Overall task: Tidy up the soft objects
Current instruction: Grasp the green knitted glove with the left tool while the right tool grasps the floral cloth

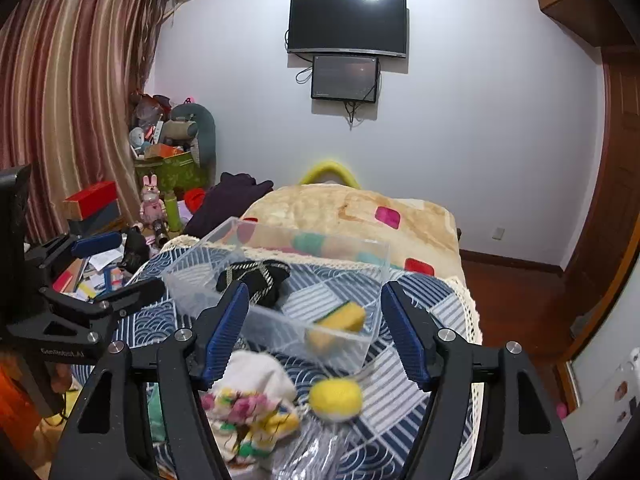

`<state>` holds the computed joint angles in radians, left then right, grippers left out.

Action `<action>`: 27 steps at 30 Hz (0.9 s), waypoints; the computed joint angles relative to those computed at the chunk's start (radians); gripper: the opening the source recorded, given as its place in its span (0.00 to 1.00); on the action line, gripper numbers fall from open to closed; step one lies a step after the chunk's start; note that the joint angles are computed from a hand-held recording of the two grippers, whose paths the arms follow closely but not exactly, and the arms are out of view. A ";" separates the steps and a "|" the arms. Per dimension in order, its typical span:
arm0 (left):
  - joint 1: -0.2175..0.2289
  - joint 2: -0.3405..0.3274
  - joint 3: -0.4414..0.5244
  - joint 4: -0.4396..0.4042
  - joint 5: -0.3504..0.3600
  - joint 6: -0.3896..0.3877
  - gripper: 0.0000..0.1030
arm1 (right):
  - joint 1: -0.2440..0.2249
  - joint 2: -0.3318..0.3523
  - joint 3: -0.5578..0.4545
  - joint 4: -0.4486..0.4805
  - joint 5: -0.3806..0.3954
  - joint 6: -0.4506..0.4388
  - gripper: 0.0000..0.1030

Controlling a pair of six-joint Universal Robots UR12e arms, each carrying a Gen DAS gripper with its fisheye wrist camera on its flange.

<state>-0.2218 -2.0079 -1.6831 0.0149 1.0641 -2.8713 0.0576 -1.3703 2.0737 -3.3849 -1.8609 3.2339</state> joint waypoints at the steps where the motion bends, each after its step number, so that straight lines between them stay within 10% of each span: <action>1: 0.001 0.002 -0.009 -0.006 0.002 0.004 0.99 | 0.001 0.000 0.006 -0.003 0.008 0.005 0.64; 27: 0.008 0.007 -0.116 -0.105 0.084 0.046 0.99 | 0.025 0.046 0.068 0.042 0.086 0.120 0.57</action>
